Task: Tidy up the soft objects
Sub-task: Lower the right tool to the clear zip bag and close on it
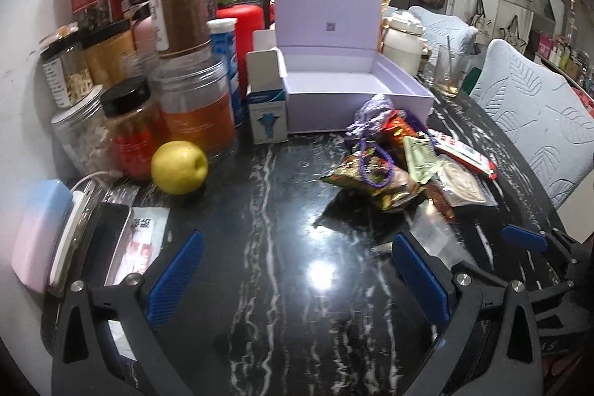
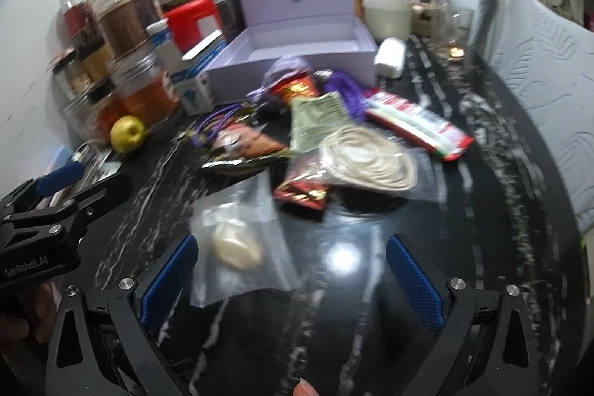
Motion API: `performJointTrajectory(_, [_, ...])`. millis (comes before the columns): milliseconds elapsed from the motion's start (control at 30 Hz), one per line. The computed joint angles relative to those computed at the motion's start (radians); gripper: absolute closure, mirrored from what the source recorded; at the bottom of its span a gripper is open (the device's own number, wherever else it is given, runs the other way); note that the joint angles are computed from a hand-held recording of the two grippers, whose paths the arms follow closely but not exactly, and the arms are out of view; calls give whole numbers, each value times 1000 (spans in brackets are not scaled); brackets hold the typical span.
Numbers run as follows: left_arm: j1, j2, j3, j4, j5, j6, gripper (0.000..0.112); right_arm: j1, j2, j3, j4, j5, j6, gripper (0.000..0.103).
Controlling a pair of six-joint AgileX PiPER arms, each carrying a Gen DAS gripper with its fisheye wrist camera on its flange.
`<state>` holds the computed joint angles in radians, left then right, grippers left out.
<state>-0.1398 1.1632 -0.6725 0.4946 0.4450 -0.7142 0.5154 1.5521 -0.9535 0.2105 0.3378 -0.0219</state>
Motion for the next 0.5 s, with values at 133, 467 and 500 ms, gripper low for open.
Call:
performJointTrajectory(133, [46,7,3,-47,-19,58,9,14,60,-33,130,9,-136,0])
performJointTrajectory(467, [83,41,-11,-164,-57,175,9,29,157,-110,199,43,-230,22])
performJointTrajectory(500, [78,45,-13,-157,-59,169,9,37,154,-103,153,24,-193,30])
